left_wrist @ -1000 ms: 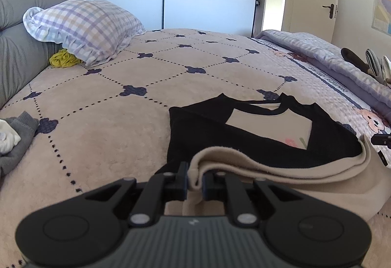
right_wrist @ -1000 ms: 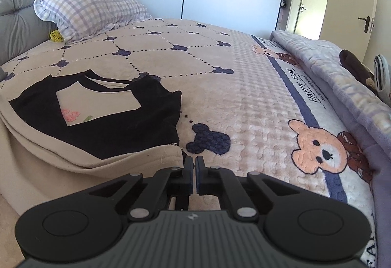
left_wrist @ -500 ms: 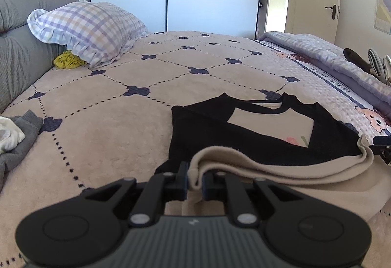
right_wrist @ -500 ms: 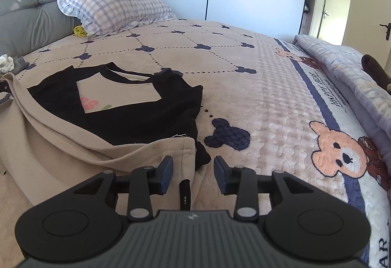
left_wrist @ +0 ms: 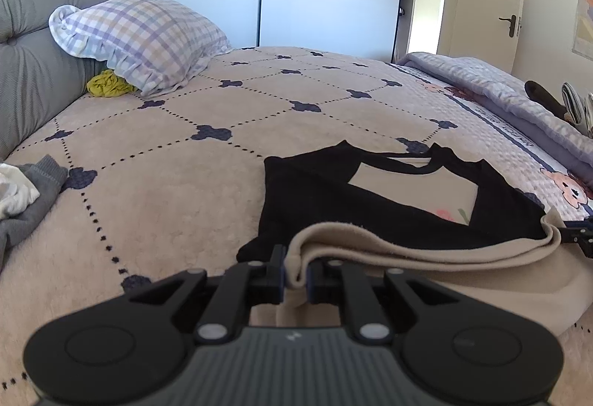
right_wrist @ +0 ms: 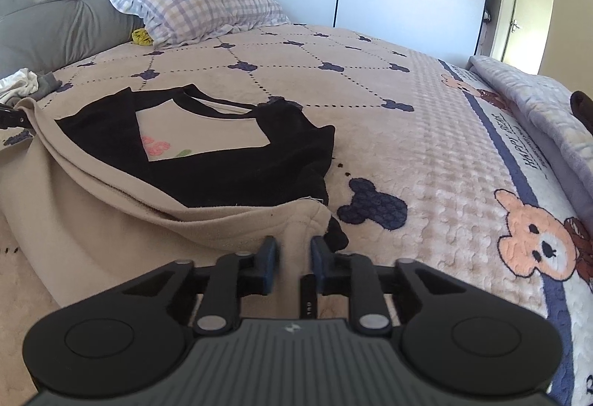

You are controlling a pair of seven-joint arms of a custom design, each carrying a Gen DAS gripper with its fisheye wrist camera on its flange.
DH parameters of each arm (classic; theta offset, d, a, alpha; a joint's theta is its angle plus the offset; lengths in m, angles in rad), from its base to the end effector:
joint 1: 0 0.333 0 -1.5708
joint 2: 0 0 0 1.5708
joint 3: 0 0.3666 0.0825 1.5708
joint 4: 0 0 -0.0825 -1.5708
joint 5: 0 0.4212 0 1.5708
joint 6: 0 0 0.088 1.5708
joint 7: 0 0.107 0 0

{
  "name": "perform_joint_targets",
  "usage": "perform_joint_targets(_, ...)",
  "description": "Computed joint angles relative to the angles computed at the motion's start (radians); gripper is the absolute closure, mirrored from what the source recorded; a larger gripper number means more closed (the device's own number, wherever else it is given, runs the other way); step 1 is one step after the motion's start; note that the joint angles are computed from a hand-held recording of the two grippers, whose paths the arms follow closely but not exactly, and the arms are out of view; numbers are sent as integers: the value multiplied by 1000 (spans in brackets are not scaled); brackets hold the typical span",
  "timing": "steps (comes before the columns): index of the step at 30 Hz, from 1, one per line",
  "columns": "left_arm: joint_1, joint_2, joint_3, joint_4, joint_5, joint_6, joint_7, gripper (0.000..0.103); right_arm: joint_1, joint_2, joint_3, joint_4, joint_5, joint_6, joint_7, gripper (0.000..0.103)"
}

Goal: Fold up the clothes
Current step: 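Pull the beige cloth across the black shirt with both grippers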

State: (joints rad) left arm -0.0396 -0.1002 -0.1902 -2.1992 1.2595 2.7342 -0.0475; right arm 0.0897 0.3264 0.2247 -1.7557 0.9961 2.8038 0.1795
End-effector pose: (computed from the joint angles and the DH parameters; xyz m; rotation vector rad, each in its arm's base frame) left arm 0.5480 -0.1686 0.5063 -1.8590 1.3174 -0.7733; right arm 0.7103 0.1690 0.4809 -2.1020 0.8222 -0.5331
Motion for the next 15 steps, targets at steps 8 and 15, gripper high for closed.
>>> perform_joint_targets(8, 4, -7, -3, 28, 67, -37, -85, 93, -20, 1, 53, 12, 147, 110, -153, 96)
perform_joint_targets(15, 2, 126, 36, 213, 37, -91, 2, 93, 56, 150, 16, 220, -1, 175, -23, 96)
